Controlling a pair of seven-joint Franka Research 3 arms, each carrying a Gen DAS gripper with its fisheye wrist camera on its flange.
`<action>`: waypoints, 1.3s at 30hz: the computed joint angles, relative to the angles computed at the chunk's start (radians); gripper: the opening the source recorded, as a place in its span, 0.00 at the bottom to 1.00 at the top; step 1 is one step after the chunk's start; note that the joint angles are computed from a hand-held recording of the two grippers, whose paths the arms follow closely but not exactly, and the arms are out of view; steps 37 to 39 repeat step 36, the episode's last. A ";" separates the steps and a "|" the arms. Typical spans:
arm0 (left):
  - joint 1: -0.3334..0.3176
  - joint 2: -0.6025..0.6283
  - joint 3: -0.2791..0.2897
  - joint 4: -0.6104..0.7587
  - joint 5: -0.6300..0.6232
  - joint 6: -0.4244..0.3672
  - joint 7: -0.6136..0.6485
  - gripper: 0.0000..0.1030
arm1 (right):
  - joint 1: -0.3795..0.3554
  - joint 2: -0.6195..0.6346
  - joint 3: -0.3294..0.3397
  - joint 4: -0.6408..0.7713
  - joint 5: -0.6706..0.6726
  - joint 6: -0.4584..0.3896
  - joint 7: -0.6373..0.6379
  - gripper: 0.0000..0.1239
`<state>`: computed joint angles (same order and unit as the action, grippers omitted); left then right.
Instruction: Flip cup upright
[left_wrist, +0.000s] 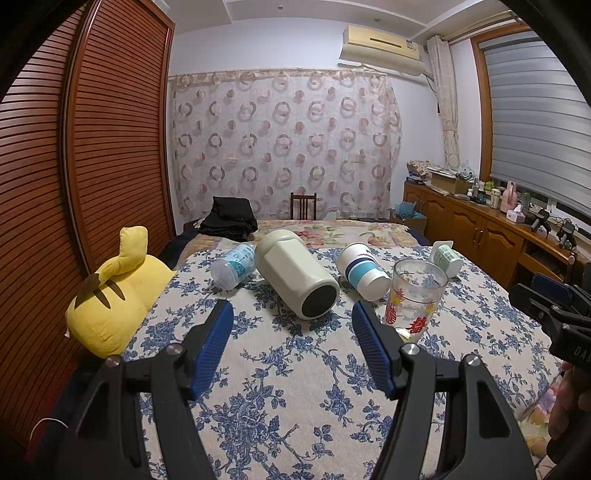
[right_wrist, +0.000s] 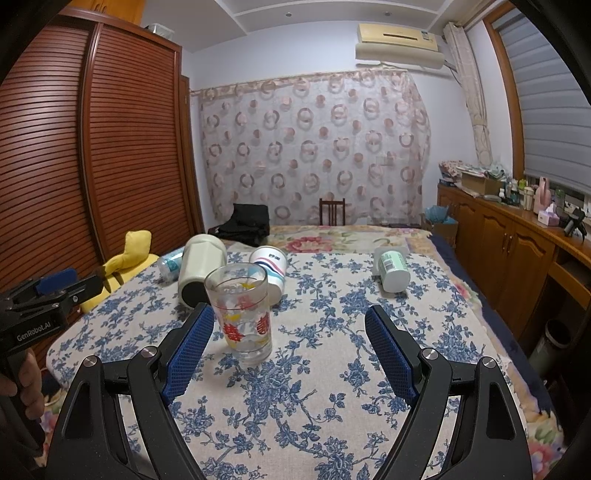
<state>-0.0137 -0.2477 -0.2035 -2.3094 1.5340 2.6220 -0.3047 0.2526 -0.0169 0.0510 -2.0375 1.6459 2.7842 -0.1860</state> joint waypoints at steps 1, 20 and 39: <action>-0.001 -0.001 0.000 -0.002 0.000 0.000 -0.001 0.65 | 0.000 0.000 0.000 0.000 0.000 0.000 0.000 0.69; -0.007 0.002 0.000 -0.002 0.007 -0.007 -0.008 0.65 | -0.001 0.000 0.000 0.000 0.000 -0.002 0.001 0.69; -0.008 0.003 -0.001 -0.001 0.009 -0.008 -0.011 0.65 | 0.001 0.000 0.001 -0.001 0.008 0.001 -0.005 0.69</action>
